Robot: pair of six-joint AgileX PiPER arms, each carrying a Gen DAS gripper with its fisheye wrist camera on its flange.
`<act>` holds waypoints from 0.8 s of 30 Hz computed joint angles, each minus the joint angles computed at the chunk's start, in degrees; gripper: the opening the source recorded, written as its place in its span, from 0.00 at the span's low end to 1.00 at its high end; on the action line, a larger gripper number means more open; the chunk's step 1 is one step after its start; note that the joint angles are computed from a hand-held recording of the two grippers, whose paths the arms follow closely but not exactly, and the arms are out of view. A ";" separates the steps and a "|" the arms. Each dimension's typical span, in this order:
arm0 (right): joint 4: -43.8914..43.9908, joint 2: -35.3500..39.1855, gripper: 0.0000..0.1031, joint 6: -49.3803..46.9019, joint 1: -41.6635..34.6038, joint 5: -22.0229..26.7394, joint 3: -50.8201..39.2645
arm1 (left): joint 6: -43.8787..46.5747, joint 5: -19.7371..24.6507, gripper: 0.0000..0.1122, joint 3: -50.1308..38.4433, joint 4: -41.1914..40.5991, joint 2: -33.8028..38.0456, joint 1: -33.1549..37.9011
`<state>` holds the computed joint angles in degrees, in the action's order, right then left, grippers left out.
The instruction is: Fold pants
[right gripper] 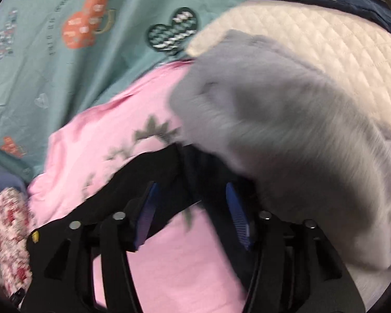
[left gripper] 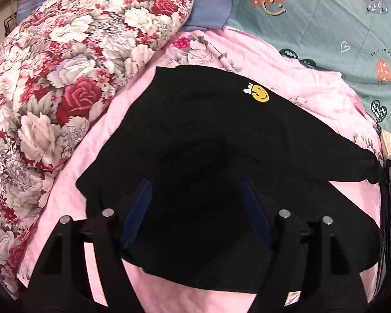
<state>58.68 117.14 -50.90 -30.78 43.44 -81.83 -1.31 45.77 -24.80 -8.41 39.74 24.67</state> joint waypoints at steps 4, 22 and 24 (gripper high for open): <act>-2.88 0.63 0.63 2.25 2.51 3.84 0.58 | 10.62 1.68 0.66 0.69 -6.51 0.19 9.87; 7.51 6.75 0.12 0.46 2.33 3.71 -2.84 | 27.82 3.92 0.69 2.30 -15.96 3.17 25.74; 6.33 4.44 0.11 2.04 2.00 4.63 -3.29 | 26.58 3.32 0.69 2.41 -15.80 3.32 24.16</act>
<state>65.01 121.57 -48.86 -28.78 48.07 -85.13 25.27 49.10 -22.39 -24.20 43.06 48.83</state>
